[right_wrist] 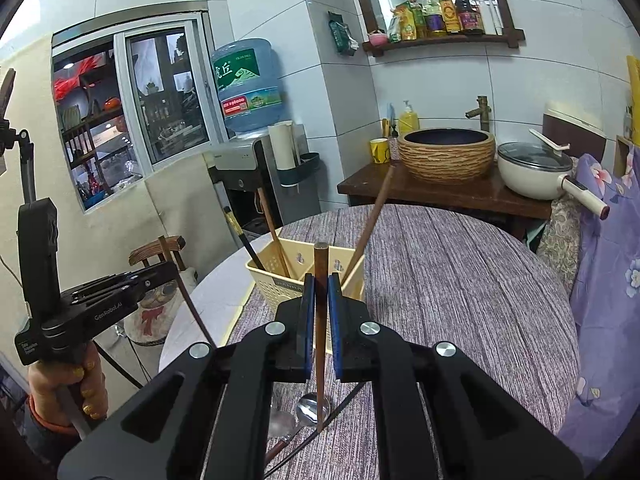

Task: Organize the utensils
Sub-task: 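Lower both brown chopsticks into the holder, then open both grippers to release the chopsticks into the holder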

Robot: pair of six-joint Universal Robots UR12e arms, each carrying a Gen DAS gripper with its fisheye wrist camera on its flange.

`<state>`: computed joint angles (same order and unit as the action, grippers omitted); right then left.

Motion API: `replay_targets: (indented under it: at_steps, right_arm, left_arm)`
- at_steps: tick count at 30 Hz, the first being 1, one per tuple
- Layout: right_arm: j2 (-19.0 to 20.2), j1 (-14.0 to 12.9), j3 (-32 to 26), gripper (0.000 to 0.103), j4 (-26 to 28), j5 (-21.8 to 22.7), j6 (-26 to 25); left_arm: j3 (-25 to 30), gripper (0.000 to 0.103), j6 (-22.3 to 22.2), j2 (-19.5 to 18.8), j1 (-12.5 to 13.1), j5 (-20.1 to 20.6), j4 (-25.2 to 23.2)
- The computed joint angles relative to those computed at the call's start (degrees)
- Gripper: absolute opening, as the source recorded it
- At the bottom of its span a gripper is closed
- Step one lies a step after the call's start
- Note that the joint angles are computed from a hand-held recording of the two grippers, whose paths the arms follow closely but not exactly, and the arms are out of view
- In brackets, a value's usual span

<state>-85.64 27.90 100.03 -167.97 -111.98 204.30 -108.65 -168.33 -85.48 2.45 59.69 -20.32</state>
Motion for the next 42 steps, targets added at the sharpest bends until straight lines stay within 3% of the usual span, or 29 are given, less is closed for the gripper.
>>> replay_targets:
  at_steps: [3,11,16,22,26,33,38,42]
  right_arm:
    - [-0.26,-0.96,-1.18,0.008,0.2,3.16,0.21]
    - [1.28,-1.56,-8.4,0.008,-0.37,0.89,-3.37]
    - [3.5,-1.32,-13.33,0.008,-1.4,-3.23,-6.26]
    - [6.65,-1.46,-16.96,0.008,-1.4,-6.42,-8.21]
    - [8.19,-1.88,-16.34,0.008,-1.15,-6.19,-7.55]
    - [9.34,-2.87,-13.35,0.008,0.4,-4.27,-3.76]
    - [9.65,-3.4,-11.42,0.008,0.46,-2.88,-1.99]
    - [9.58,-3.59,-10.71,0.008,0.56,-2.32,-1.4]
  left_arm:
    - [1.51,0.008,0.18,-0.28,-0.14,-0.92,-0.94]
    - [7.43,0.008,-2.55,-1.16,-0.66,-3.29,0.18]
    - [12.18,0.008,-7.45,-3.47,-2.39,-0.5,3.37]
    - [14.36,0.008,-9.64,-6.31,-4.84,4.04,4.58]
    - [12.87,0.008,-9.55,-7.64,-6.12,7.5,6.35]
    - [9.22,0.008,-7.26,-8.41,-6.96,9.08,6.17]
    - [8.2,0.008,-6.18,-8.92,-6.84,8.41,3.45]
    - [7.69,0.008,-6.09,-9.11,-6.8,9.18,4.85]
